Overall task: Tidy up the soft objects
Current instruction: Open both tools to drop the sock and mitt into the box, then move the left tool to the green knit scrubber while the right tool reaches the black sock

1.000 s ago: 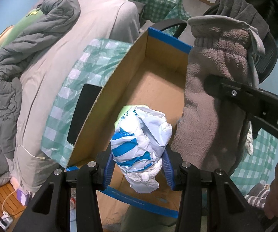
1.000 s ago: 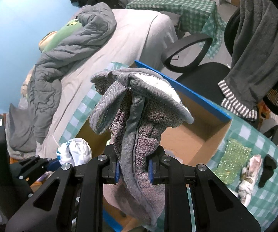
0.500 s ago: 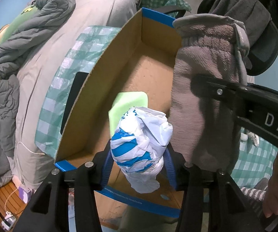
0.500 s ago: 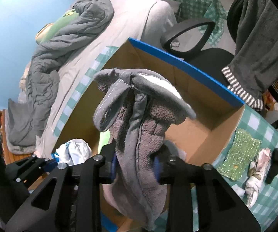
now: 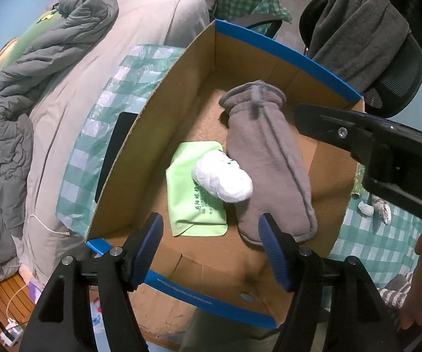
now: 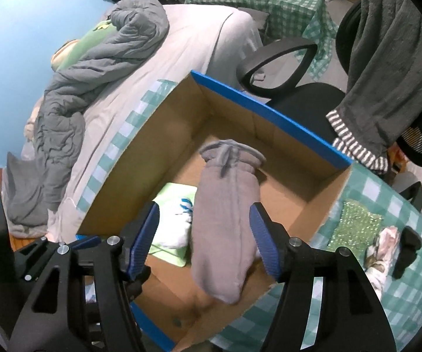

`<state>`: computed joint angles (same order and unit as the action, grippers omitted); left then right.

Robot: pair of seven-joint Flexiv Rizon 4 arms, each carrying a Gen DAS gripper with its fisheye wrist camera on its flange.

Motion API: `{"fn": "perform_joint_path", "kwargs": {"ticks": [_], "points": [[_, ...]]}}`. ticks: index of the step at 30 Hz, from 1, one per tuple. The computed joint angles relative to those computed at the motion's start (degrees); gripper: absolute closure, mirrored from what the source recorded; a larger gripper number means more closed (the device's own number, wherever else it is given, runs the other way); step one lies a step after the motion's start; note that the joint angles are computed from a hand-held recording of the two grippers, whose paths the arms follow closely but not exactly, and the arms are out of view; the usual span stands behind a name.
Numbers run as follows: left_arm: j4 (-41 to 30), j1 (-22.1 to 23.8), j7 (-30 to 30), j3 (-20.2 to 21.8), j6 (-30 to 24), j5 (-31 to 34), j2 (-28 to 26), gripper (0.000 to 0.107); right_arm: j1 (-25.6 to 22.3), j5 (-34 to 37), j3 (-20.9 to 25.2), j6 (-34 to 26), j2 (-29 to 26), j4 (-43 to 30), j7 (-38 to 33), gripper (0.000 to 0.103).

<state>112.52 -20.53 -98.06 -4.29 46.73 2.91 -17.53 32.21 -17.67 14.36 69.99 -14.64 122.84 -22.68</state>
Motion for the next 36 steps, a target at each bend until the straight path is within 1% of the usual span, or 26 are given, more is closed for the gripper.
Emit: {"fn": "perform_joint_path", "kwargs": {"ticks": [8,17,25,36], "points": [[0.64,-0.35,-0.54,-0.44,0.65,-0.50,1.35,0.038,0.14,-2.02,-0.08,-1.19,2.44,1.45,1.33,0.038],[1.10,-1.18,-1.87,-0.94,0.93,-0.26,2.74,0.038,-0.33,-4.67,0.27,-2.09,5.97,4.29,4.63,0.038],[0.92,-2.30,-3.13,-1.59,0.36,0.19,2.83,0.038,-1.68,-4.51,1.52,-2.84,9.86,8.39,7.13,0.038],[-0.93,-4.60,-2.77,-2.87,-0.35,0.50,1.72,0.038,-3.46,-3.22,3.39,-4.77,15.89,13.93,10.87,0.038]]}}
